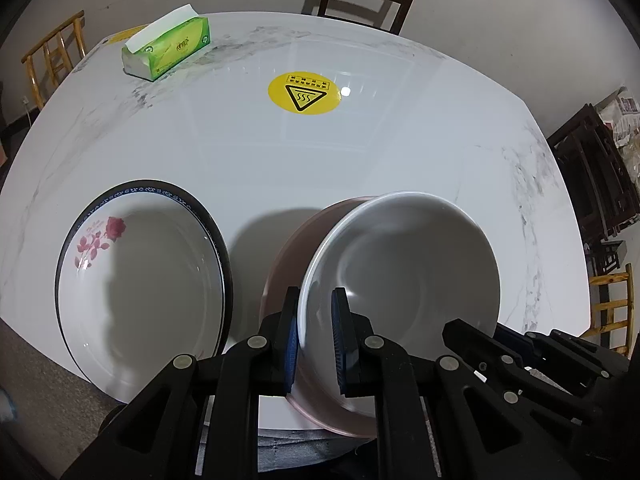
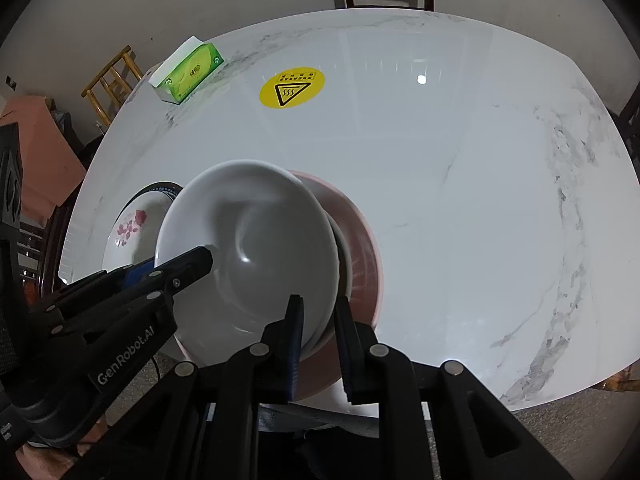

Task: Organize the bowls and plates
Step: 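Lower the Dog bowl into the white bowl, open both grippers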

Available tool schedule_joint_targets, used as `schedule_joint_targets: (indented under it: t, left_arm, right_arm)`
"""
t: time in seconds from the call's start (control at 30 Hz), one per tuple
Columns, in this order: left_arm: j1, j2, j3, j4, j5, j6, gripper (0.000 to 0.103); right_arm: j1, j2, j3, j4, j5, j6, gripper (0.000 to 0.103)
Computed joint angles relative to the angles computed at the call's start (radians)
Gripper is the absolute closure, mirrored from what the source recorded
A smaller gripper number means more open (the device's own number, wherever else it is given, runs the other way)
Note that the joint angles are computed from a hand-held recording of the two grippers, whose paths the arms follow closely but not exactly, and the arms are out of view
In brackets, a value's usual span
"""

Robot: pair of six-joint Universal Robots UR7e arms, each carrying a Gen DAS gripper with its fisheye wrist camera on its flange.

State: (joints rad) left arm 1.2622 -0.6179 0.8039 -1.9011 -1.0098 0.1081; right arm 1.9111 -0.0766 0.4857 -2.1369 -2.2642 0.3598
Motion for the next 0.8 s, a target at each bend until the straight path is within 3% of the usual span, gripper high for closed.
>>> schedule_joint_targets:
  t: [0.57, 0.8]
  left_arm:
    - [0.001, -0.01, 0.031, -0.047, 0.011, 0.029, 0.091]
    - [-0.001, -0.026, 0.071, -0.107, 0.027, 0.052, 0.083]
  right_arm:
    - [-0.001, -0.021, 0.054, -0.062, -0.006, -0.025, 0.082]
    - [0.009, -0.037, 0.099, -0.154, -0.027, -0.084, 0.076]
